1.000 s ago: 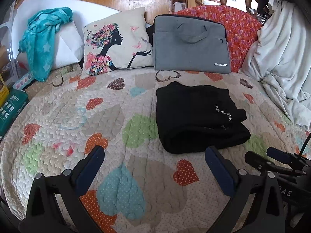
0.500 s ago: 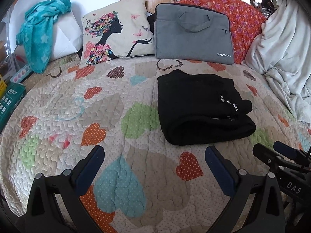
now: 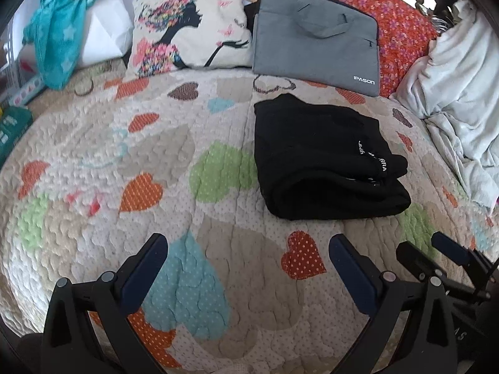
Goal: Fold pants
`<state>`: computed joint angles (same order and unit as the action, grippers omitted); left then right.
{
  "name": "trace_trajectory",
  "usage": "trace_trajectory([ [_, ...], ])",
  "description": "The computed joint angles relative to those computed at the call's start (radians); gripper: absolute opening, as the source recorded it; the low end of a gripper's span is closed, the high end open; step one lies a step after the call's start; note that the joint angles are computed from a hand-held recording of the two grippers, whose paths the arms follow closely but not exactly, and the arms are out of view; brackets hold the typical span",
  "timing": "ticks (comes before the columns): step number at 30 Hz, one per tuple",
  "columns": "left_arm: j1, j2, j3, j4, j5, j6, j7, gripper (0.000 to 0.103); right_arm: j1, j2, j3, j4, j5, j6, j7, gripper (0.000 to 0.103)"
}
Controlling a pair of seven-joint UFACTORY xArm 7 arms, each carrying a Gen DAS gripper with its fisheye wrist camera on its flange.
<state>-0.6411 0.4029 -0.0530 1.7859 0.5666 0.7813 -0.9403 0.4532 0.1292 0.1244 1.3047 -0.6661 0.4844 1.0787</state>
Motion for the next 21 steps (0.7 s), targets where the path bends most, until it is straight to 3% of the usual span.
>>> trace_trajectory([
  [6,0.019,-0.002,-0.01,-0.009,-0.054,-0.007,0.008,0.103,0.003,0.01,0.0,0.007,0.015,0.002,-0.02,0.082],
  [21,0.004,-0.004,-0.001,-0.006,-0.009,0.003,0.003,0.103,0.016,0.02,0.0,0.018,0.02,0.02,-0.04,0.084],
])
